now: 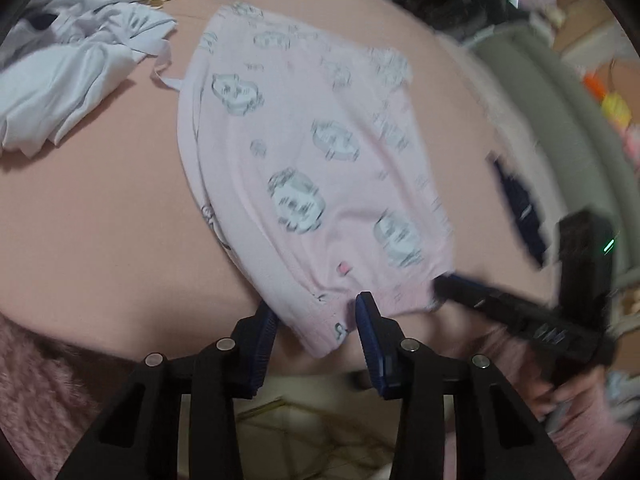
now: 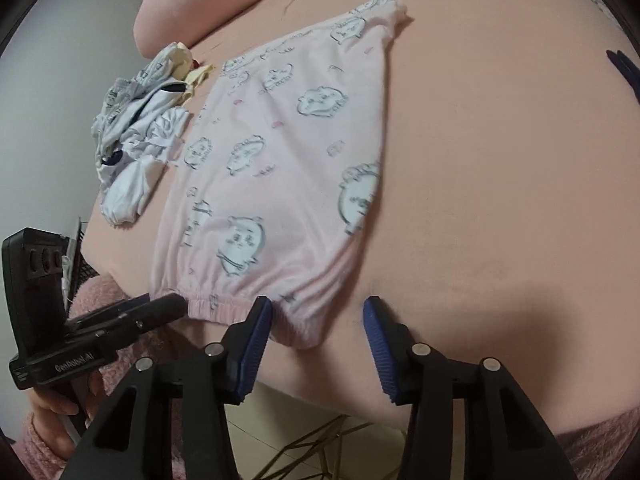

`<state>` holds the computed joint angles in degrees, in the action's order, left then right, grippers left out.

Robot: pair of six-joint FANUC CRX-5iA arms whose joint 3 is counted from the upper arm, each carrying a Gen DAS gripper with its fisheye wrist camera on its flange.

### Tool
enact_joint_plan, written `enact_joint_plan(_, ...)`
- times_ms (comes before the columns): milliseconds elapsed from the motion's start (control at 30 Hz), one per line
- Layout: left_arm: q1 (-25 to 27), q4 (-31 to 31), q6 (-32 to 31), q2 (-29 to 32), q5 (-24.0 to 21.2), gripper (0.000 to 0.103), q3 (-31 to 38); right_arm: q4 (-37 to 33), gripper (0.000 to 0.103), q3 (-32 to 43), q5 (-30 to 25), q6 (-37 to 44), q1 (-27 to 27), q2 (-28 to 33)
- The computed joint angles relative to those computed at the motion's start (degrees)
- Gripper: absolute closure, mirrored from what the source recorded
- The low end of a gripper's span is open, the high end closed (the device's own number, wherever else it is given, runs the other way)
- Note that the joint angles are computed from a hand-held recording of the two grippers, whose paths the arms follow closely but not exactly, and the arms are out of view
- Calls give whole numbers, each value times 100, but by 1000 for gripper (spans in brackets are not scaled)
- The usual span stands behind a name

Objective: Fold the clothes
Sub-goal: 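Grasp the pants cuff hem with the left gripper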

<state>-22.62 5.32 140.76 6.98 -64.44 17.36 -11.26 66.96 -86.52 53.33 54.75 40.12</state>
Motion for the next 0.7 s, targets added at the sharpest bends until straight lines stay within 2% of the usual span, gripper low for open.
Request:
enact_joint_plan(67, 118, 188, 66, -70, 179, 66, -194, 52, 57, 766, -353, -15, 32, 385)
enact_joint_plan(100, 172, 295, 96, -22, 80, 65, -200, 38, 57, 1028, -546, -49, 28, 549)
enact_joint_plan(167, 222, 426, 128, 86, -27, 65, -217, 23, 57, 1004, -564, -70, 17, 580)
enact_joint_plan(200, 221, 362, 128, -71, -27, 65, -329, 20, 57, 944, -522, -85, 12, 557)
enact_joint_plan(233, 208, 317, 77, -138, -36, 65, -340, 23, 61, 933, -497, -96, 10, 548)
enact_joint_plan(300, 127, 178, -16, -34, -91, 79, -121, -9, 80, 880, -417, 14, 19, 496)
enact_joint_plan(333, 60, 32, -13, 52, -179, 82, 56, 73, 82, 861, -397, 44, 54, 478)
enact_joint_plan(433, 105, 164, -14, -35, -31, 82, -105, 60, 82, 707, -299, 6, 49, 402)
enact_joint_plan(500, 235, 460, 68, -163, 198, 79, -479, -101, 74, 566, -218, -91, -20, 349)
enact_joint_plan(567, 292, 579, 168, -225, 436, 77, -689, -213, 73, 380, -42, -190, -72, 290)
enact_joint_plan(600, 287, 547, 160, -173, 362, 77, -601, -204, 73, 449, -64, -142, -65, 326)
enact_joint_plan(700, 263, 444, 2, 35, -41, 77, -204, -180, 87, 721, -175, 81, -38, 444)
